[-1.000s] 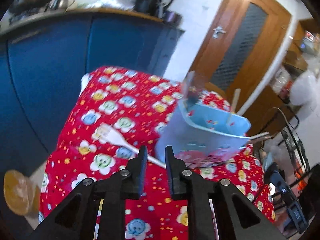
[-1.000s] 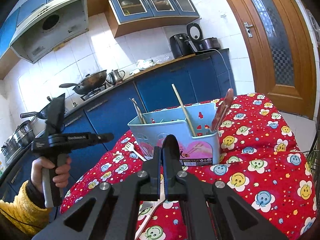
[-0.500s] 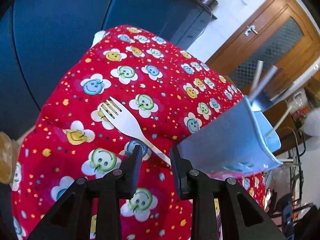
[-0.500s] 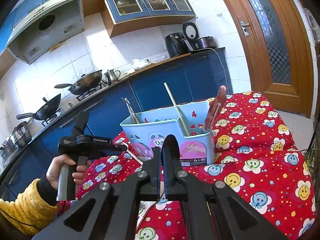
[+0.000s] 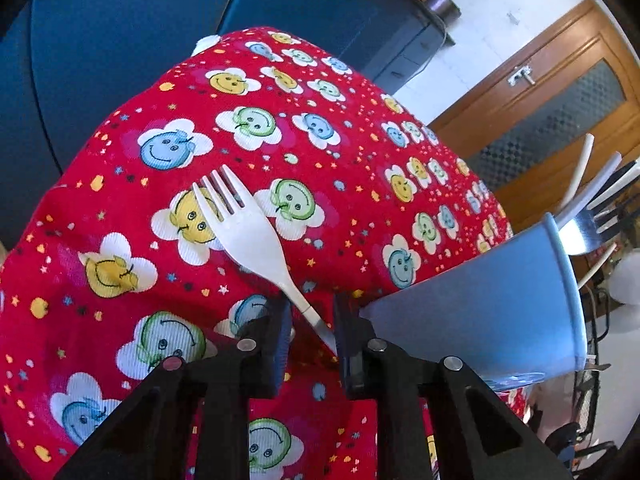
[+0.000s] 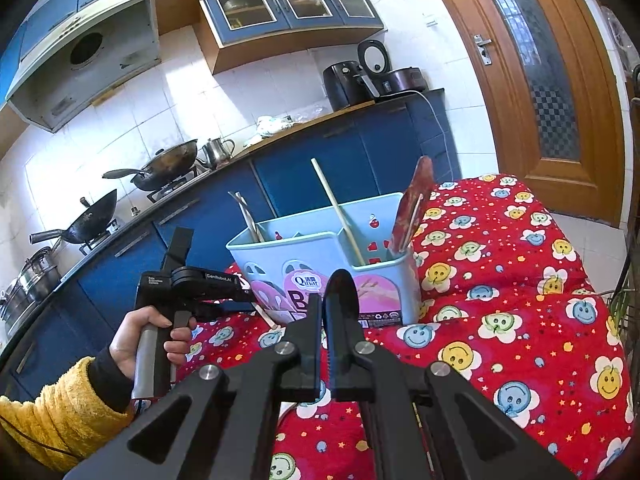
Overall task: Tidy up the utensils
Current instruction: 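Grasp the white plastic fork with the left tool and lift it, then lower the white fork into the box with the left tool while the right tool lowers too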
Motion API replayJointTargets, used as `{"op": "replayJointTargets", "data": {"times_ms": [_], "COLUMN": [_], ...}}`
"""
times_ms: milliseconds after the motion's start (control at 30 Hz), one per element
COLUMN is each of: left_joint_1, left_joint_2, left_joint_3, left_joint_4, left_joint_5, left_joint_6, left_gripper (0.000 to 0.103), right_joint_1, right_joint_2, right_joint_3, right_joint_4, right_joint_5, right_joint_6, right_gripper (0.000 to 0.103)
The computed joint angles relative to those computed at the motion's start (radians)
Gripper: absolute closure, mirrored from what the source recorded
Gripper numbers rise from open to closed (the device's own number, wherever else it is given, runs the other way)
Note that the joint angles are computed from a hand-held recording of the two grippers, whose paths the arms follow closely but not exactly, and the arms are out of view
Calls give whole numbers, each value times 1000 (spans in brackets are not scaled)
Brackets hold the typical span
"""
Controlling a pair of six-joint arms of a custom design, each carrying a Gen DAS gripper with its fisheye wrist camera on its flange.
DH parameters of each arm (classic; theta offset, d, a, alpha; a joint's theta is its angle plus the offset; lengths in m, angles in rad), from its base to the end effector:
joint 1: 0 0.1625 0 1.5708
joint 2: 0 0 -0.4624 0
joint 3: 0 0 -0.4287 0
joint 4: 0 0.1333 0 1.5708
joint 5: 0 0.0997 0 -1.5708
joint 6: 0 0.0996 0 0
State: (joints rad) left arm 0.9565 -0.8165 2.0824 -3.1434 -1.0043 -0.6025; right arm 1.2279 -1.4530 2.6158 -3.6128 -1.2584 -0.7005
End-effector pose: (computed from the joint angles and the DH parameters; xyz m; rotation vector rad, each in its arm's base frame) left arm -0.1735 -0.5700 0.0405 -0.1070 2.7378 -0.8025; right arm 0.0330 -0.3951 0.2445 0.6674 -2.5844 1.2943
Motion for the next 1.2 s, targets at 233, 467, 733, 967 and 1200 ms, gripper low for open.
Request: {"op": "replayJointTargets", "data": {"times_ms": [233, 467, 733, 967, 1200], "left_joint_1": [-40, -112, -205, -252, -249], "left_joint_2": [-16, -43, -48, 23, 115], "left_joint_3": [58, 135, 166, 86, -3], "left_joint_4": [-167, -348, -550, -711, -783], "left_joint_5": [39, 92, 151, 182, 190], "left_joint_6": [66, 155, 299, 509, 648], "left_gripper": [95, 98, 98, 98, 98], "right_joint_1": [-1, 12, 27, 27, 15], "right_joint_2": [-1, 1, 2, -6, -24], "right_joint_3": [6, 17, 27, 26, 17], "right_joint_4": [-10, -27, -49, -49, -42], "right_joint_5": [5, 11, 17, 32, 47], "right_joint_6": [-5, -8, -13, -11, -10], "right_gripper": [99, 99, 99, 99, 99]}}
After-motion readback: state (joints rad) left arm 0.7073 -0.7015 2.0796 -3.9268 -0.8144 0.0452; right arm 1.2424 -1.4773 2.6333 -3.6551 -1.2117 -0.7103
